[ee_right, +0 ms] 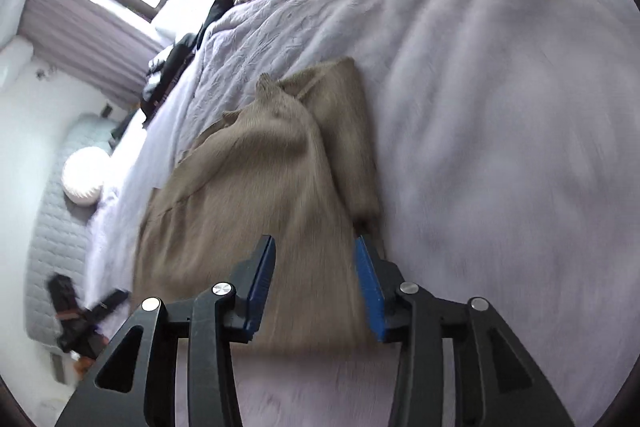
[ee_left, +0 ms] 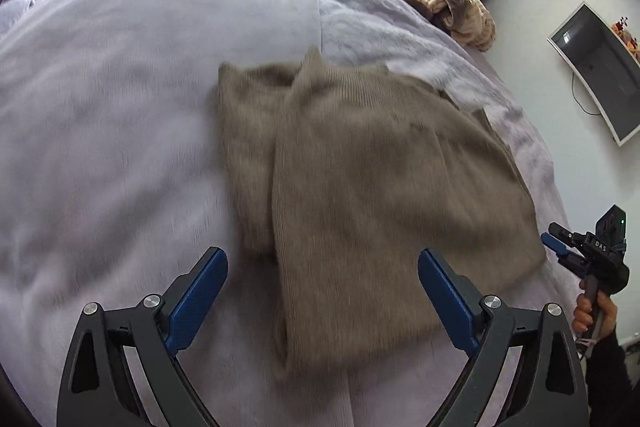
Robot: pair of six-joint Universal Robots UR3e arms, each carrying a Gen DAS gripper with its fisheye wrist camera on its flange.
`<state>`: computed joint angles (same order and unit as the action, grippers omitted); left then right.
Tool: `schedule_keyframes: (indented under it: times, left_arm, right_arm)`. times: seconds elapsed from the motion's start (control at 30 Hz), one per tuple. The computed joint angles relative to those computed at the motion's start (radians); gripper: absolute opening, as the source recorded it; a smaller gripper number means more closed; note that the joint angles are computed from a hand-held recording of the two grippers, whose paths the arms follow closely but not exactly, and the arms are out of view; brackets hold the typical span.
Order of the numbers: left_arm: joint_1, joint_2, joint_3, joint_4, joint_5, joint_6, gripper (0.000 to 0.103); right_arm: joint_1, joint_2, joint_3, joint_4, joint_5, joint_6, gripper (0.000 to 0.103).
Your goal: Fold small clothes
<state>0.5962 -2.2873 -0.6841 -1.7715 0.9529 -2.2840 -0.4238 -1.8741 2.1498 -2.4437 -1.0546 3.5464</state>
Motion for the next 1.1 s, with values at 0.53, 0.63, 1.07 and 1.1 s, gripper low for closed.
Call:
schedule_keyframes:
  times: [0.53,0.63,1.07,1.1]
  left_arm:
    - [0.046,0.039,-0.144,-0.025,-0.035,-0.077,0.019]
    - [0.081,0.121,-0.236,0.006,-0.057,-0.001,0.012]
    - [0.135,0.284,-0.584,0.301,0.035,0.084,0.012]
    - [0.14,0.304,-0.599,0.314,0.036,0.087,0.012]
  right_arm:
    - [0.12,0.143,0.12,-0.356,-0.043,0.302,0.008]
    - [0.155,0.105,0.059,-0.271,-0.098,0.233,0.008]
    - [0.108,0.094,0.094,-0.187,-0.087,0.125,0.008]
    - [0.093,0.054,0.107,-0.161,-0.073,0.127,0.01]
